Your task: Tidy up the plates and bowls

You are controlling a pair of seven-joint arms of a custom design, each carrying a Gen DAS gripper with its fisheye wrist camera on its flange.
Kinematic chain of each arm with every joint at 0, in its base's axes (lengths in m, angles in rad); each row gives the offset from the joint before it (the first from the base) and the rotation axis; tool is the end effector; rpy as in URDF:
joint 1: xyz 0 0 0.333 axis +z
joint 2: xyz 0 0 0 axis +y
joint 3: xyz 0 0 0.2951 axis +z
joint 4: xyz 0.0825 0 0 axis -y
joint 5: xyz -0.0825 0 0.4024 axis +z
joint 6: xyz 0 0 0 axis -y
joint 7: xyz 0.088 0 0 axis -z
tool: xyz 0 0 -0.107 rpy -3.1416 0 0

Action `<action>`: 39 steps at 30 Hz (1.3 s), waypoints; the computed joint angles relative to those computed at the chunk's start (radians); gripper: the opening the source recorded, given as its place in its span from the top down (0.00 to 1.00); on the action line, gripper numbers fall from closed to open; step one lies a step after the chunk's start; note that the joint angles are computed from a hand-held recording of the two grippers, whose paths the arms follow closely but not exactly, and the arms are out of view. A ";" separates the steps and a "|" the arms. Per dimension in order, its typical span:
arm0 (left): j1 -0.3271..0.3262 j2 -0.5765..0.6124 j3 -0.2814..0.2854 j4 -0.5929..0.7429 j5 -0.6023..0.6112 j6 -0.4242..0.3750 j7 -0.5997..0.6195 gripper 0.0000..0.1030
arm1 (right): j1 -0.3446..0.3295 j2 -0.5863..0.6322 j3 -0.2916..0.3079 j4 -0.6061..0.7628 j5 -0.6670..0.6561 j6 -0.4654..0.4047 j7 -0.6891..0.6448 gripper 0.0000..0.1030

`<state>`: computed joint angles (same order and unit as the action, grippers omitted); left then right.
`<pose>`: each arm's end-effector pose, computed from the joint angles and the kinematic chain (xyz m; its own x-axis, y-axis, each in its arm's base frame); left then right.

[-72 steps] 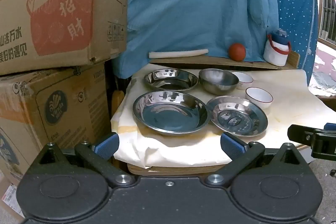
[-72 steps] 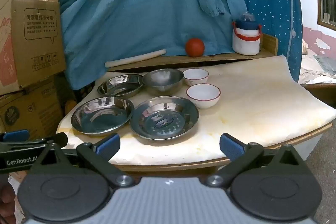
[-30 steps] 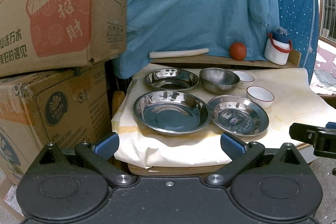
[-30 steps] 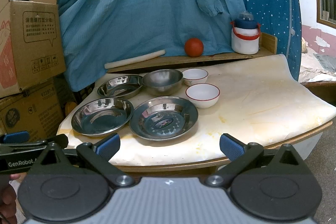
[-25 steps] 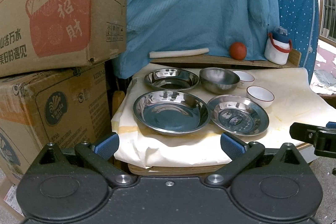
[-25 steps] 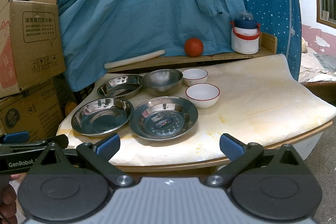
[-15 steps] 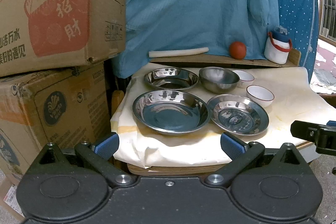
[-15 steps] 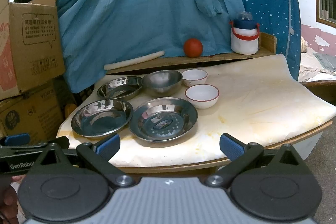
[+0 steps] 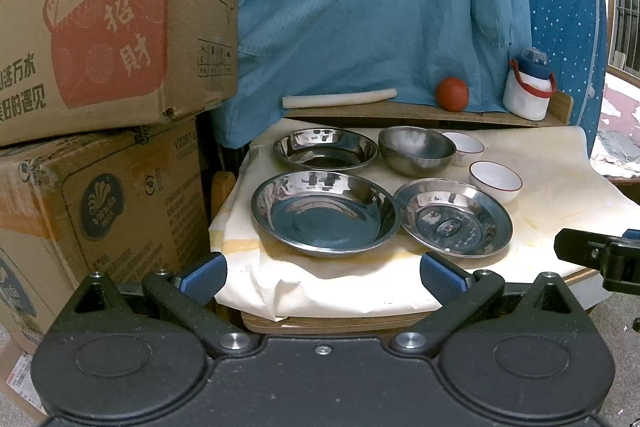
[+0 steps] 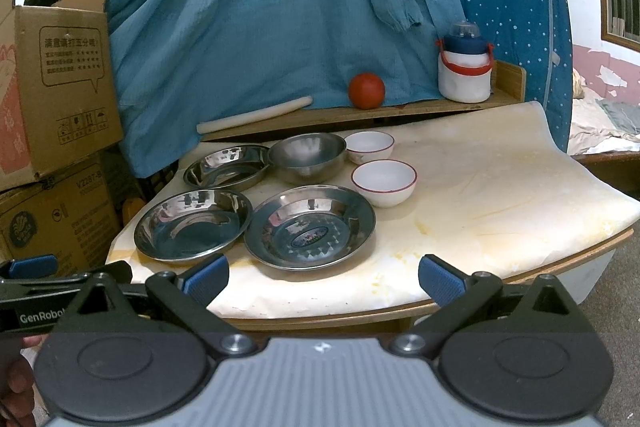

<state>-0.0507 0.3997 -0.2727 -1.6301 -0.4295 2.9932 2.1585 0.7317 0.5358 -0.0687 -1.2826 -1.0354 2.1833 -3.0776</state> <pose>0.7021 -0.1720 0.4795 -0.4285 -0.9036 0.0020 -0.4870 0.2291 -0.8428 0.6085 0.4505 0.4768 -0.3958 -0.9102 -0.1217 -0.4392 0.3040 -0.8454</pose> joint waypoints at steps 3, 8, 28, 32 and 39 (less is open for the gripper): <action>0.001 0.001 -0.001 0.001 0.000 -0.001 0.001 0.01 | 0.000 -0.001 0.000 -0.001 0.001 0.000 0.001 0.00; 0.003 0.008 -0.002 0.004 0.001 0.000 0.005 0.01 | -0.002 0.000 0.000 0.000 0.003 0.001 -0.001 0.00; -0.046 0.074 0.060 0.102 0.090 -0.076 -0.078 0.01 | -0.016 0.037 -0.003 0.052 0.052 -0.003 -0.038 0.00; -0.044 0.108 0.057 0.156 0.115 -0.119 -0.092 0.01 | -0.022 0.062 -0.009 0.087 0.086 -0.003 -0.064 0.00; -0.083 0.209 0.096 0.317 0.186 -0.208 -0.167 0.01 | -0.040 0.103 -0.026 0.134 0.136 0.032 -0.115 0.00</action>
<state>-0.1335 0.6086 -0.1763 -1.3133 -0.2430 2.7853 1.9910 0.6916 0.6389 -0.0951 -1.1489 -0.8997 2.2152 -3.1922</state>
